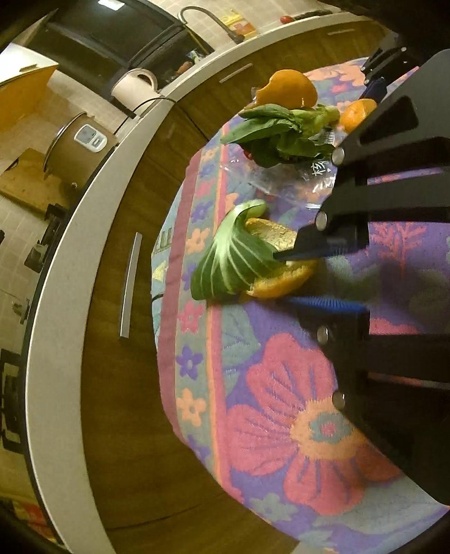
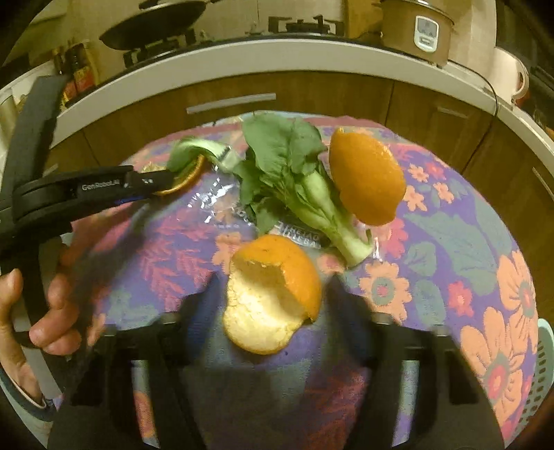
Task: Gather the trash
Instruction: 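Grasp a bok choy leaf with the left tool while the right tool grasps an orange peel, then carry both items over the basket and open both tools to drop them in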
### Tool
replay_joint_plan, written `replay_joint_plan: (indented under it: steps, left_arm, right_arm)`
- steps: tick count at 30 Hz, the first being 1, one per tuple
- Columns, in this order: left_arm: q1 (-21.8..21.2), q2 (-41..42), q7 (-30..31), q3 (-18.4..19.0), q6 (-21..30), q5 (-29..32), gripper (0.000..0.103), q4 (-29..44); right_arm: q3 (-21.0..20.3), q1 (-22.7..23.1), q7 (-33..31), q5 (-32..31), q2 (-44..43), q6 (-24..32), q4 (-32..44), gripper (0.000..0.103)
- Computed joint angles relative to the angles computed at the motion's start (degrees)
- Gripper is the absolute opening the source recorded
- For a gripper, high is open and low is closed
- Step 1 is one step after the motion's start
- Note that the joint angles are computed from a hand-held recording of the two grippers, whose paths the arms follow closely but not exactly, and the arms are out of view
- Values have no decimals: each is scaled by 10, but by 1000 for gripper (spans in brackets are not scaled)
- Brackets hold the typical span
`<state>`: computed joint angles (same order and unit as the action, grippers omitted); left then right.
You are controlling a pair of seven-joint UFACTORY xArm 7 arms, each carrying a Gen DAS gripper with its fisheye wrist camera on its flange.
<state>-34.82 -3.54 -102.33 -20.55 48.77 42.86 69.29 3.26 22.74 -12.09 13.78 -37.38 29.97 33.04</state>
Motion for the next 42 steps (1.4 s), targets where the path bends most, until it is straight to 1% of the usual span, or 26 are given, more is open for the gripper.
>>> replay_joint_plan:
  steps: [1, 2, 4, 6, 9, 12, 14, 15, 18, 21, 23, 25, 26, 29, 31, 33, 35, 38, 42]
  left_arm:
    - [-1, 2, 0, -1, 6, 1, 10, 3]
    - [-2, 3, -1, -2, 11, 3, 6, 5]
    - [-4, -1, -5, -2, 9, 7, 5, 1]
    - [-5, -5, -6, -4, 13, 7, 5, -2]
    - [-9, -19, -15, -13, 24, 19, 5, -10]
    - [-11, -44, -40, -32, 33, 47, 5, -22]
    - [-16, -51, -37, -54, 73, 63, 5, -12]
    - [-18, -54, -38, -60, 84, 65, 5, -9]
    - [-25, -78, -52, -80, 92, 80, 5, -17]
    - [-28, -88, -59, -107, 114, 90, 4, -9]
    - [-31, -88, -68, -128, 147, 100, 4, 6]
    - [-35, -84, -76, -144, 182, 109, 4, 22]
    - [-39, -89, -82, -147, 186, 113, 4, 24]
    - [-46, -87, -69, -151, 177, 118, 4, 32]
    - [-52, -69, -53, -148, 161, 111, 4, 47]
    - [-62, -46, -45, -143, 143, 114, 4, 58]
    - [-78, -16, -42, -139, 138, 128, 4, 78]
    - [-104, 36, -34, -129, 137, 149, 4, 122]
    - [-135, 94, -24, -104, 109, 172, 4, 173]
  right_arm:
    - [-5, 5, -4, 5, -2, 0, -1, 35]
    - [-8, 7, -6, 9, -7, -3, -5, 32]
    - [-11, 10, -8, 14, -13, -9, -10, 25]
    - [-15, 12, -11, 18, -18, -10, -13, 22]
    - [-36, 29, -29, 39, -31, -11, -19, 18]
    - [-61, 52, -61, 68, -65, -30, -37, 17]
    - [-63, 52, -65, 76, -80, -29, -45, 17]
    - [-68, 55, -66, 82, -90, -23, -49, 17]
    - [-72, 56, -65, 95, -118, -14, -60, 17]
    - [-70, 52, -57, 100, -160, -1, -74, 17]
    - [-61, 37, -42, 91, -179, 21, -73, 17]
    - [-63, 32, -33, 88, -193, 45, -73, 17]
    - [-66, 32, -33, 90, -205, 52, -76, 17]
    - [-65, 23, -27, 87, -242, 66, -86, 17]
    - [-75, 16, -24, 88, -267, 81, -92, 17]
    - [-83, -5, -19, 80, -297, 100, -100, 17]
    - [-90, -25, -18, 71, -317, 114, -103, 17]
    - [-119, -56, -25, 60, -344, 143, -106, 16]
    - [-158, -105, -46, 47, -371, 171, -108, 16]
